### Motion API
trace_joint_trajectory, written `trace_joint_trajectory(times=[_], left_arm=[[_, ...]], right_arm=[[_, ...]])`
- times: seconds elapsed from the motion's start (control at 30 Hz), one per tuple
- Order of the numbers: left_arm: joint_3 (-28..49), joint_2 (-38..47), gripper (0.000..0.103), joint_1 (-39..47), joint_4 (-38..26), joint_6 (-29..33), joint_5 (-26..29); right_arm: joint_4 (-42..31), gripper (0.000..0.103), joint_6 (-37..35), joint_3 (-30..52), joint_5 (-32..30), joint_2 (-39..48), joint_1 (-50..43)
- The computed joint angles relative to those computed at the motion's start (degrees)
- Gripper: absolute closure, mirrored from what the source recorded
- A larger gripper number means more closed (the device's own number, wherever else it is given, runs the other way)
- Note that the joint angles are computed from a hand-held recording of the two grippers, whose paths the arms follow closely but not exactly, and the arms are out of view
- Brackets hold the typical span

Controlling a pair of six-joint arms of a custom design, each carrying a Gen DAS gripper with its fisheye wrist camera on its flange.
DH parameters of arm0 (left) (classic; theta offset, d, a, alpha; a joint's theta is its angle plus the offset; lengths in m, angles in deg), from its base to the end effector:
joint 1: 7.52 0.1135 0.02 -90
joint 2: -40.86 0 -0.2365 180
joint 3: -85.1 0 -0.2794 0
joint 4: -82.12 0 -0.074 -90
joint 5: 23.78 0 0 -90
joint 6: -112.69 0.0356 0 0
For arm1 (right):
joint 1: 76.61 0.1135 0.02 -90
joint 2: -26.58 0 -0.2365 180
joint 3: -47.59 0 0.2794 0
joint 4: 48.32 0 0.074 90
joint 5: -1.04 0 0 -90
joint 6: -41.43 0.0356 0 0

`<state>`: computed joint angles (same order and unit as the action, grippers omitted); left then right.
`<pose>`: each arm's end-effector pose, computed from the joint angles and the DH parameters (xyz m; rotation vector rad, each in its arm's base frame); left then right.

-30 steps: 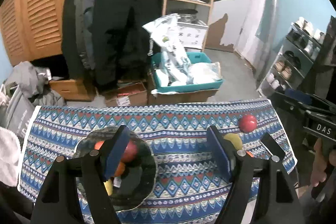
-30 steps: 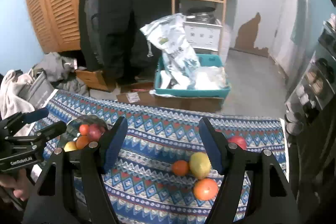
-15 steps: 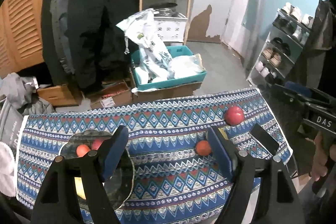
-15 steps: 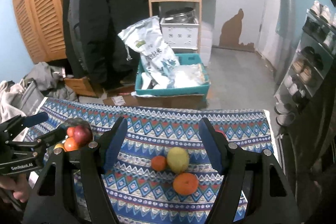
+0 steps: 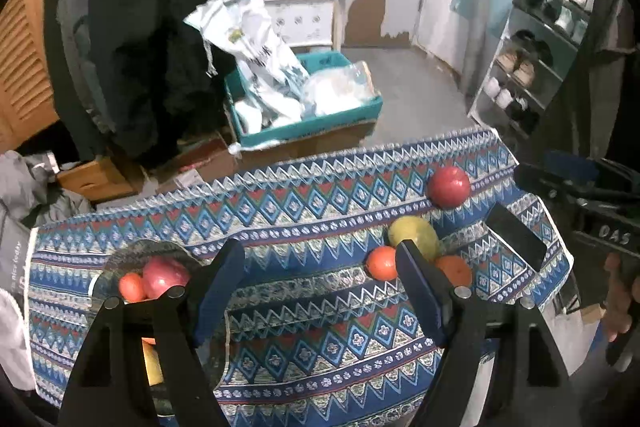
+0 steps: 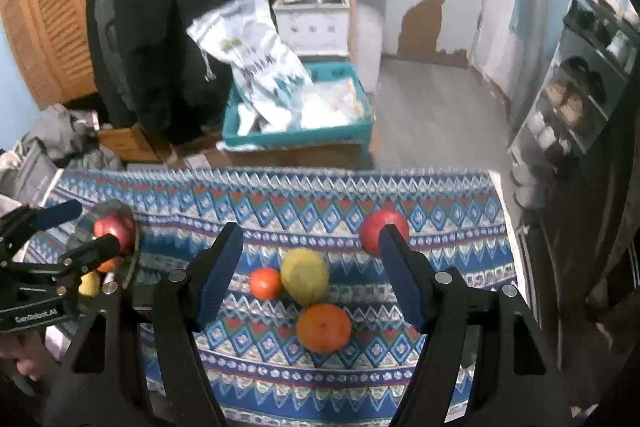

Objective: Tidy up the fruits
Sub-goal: 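Withdraw both open tools from the bowl toward the remaining fruit, then reach the right tool to the large orange while the left tool approaches a smaller orange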

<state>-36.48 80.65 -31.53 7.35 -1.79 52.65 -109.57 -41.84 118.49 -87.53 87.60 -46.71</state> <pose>0.1528 -0.0589 0.2639 -0.1012 2.5087 -0.0414 0.2164 0.1234 0.2827 -0.4880 2.4346 0.2441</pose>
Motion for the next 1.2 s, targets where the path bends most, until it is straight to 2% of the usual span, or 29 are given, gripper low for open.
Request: trace_joint_trajectory(times=[0.23,0.43,0.63,0.93,1.2], left_arm=[[-4.11,4.84,0.024,1.46,5.04,0.21,3.55],[-7.03,9.48,0.024,1.63,10.21,0.10,5.10],[-9.82,14.81,0.024,3.58,15.06,-0.67,8.51],[-12.18,19.55,0.024,3.78,19.29,-0.46,8.89],[-13.27,21.06,0.024,4.41,20.98,0.25,9.34]], right_arm=[[2.57,0.032,-1.19,-4.69,-0.93,5.42,-2.37],[4.57,0.032,-1.55,-6.66,-3.03,10.62,-4.23],[5.99,0.032,-1.66,-7.81,-2.48,16.06,-4.36],[8.41,0.032,-2.03,-9.25,-3.09,23.40,-2.76],[9.60,0.032,-1.10,-9.95,-5.51,26.08,-2.44]])
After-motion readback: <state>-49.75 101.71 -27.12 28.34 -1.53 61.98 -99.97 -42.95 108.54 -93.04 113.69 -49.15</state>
